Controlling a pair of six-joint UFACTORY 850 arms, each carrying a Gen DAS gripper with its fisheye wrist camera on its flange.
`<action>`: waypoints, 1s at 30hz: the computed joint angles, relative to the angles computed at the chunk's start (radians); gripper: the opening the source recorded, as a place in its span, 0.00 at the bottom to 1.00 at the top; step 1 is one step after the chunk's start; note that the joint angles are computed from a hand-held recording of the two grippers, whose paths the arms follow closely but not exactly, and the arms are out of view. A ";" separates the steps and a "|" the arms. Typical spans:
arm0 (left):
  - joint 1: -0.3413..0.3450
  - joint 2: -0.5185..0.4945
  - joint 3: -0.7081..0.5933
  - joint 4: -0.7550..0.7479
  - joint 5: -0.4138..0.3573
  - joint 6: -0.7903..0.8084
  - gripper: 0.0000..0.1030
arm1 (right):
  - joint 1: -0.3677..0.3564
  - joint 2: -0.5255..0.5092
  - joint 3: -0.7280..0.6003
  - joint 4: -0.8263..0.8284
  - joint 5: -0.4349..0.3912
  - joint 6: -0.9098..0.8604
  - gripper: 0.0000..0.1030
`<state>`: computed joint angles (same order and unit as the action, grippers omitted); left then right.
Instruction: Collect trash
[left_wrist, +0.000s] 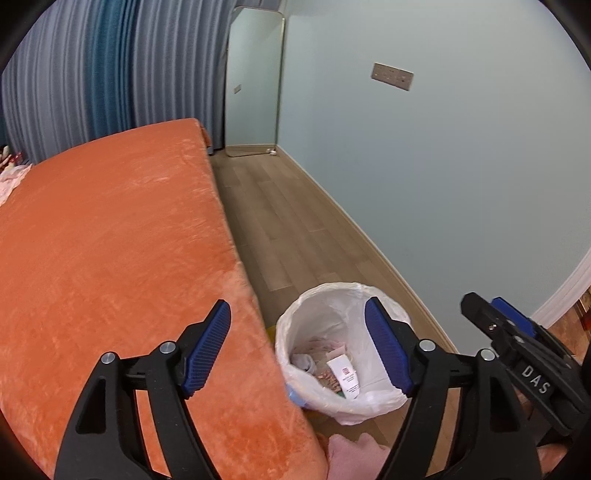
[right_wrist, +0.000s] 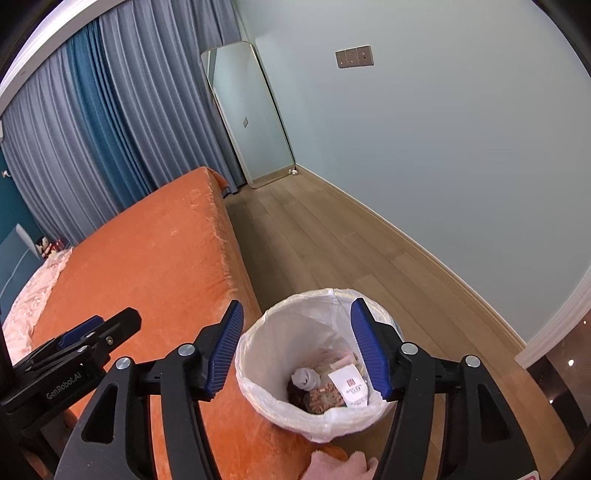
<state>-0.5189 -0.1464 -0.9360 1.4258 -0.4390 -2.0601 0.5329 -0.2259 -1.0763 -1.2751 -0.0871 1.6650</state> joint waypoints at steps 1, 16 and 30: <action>-0.005 0.010 0.012 -0.011 -0.016 0.007 0.69 | 0.007 0.006 0.005 0.041 -0.012 -0.047 0.59; -0.055 0.128 0.139 -0.053 -0.144 -0.008 0.85 | 0.113 0.088 0.085 0.056 -0.140 -0.118 0.69; -0.075 0.144 0.178 -0.085 -0.210 -0.038 0.90 | 0.158 0.078 0.089 0.112 -0.184 -0.198 0.81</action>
